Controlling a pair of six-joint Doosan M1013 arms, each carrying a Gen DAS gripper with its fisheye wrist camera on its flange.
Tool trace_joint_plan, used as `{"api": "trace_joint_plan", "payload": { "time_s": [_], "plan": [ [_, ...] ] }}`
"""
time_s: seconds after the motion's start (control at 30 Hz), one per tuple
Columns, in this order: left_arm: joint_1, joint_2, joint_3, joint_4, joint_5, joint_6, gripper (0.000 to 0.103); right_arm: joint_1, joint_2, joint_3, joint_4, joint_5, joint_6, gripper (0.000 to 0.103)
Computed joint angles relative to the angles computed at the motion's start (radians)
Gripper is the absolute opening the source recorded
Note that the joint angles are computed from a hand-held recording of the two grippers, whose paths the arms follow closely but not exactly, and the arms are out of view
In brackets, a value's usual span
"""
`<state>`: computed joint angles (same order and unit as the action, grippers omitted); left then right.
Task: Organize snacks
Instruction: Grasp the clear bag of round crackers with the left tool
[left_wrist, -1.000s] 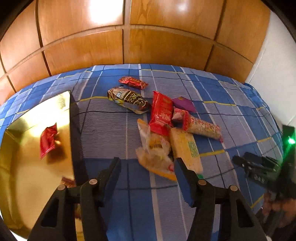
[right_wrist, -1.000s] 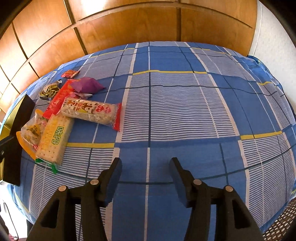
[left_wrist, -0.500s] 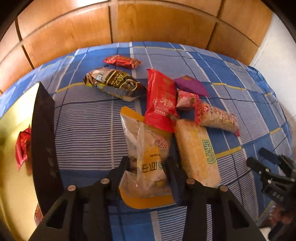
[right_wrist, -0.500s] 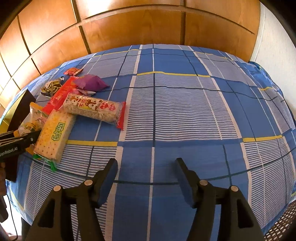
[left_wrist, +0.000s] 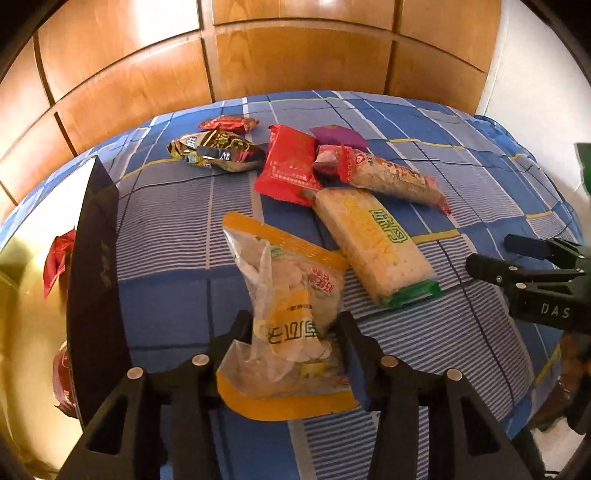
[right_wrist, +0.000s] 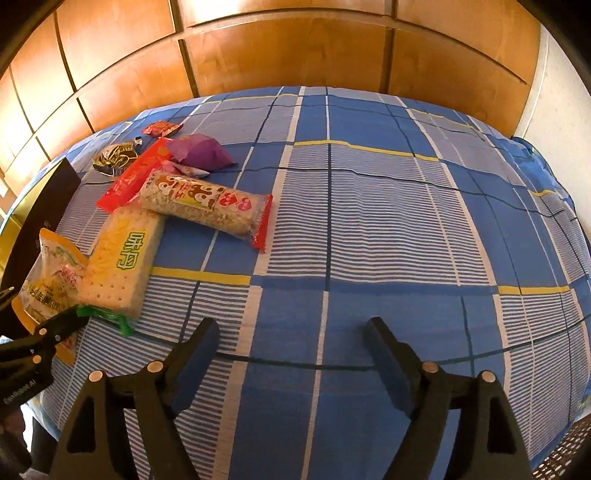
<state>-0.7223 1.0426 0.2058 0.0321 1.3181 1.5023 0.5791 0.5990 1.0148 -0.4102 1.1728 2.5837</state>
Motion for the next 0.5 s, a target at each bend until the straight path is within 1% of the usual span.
{"api": "trace_joint_plan", "payload": {
  "time_s": [0.07, 0.1, 0.13, 0.17, 0.2, 0.23, 0.27, 0.33, 0.5],
  "plan": [
    [0.003, -0.036, 0.078, -0.010, -0.062, -0.007, 0.048, 0.000, -0.002, 0.002, 0.000, 0.000, 0.003, 0.079],
    [0.004, -0.043, 0.092, -0.015, -0.075, -0.007, 0.048, 0.001, -0.002, 0.001, -0.004, 0.004, 0.005, 0.077],
    [0.006, -0.054, 0.116, -0.022, -0.095, -0.011, 0.049, 0.001, -0.003, 0.001, -0.007, 0.012, 0.011, 0.071],
    [0.007, -0.064, 0.138, -0.024, -0.112, -0.015, 0.049, -0.001, -0.006, 0.003, -0.006, 0.013, 0.020, 0.061],
    [0.006, -0.066, 0.144, -0.021, -0.120, -0.016, 0.050, -0.003, -0.011, 0.007, -0.002, 0.011, 0.029, 0.055],
    [0.005, -0.073, 0.160, -0.015, -0.136, -0.013, 0.051, -0.007, -0.017, 0.012, 0.007, 0.006, 0.039, 0.043],
    [0.004, -0.078, 0.170, -0.014, -0.144, -0.014, 0.051, -0.013, -0.024, 0.019, 0.022, -0.004, 0.047, 0.036],
    [0.005, -0.084, 0.184, -0.015, -0.159, -0.018, 0.051, -0.026, -0.037, 0.028, 0.061, -0.034, 0.059, 0.035],
    [0.005, -0.097, 0.212, -0.017, -0.188, -0.017, 0.052, -0.028, -0.031, -0.014, 0.032, -0.075, 0.032, 0.035]
  ]
}}
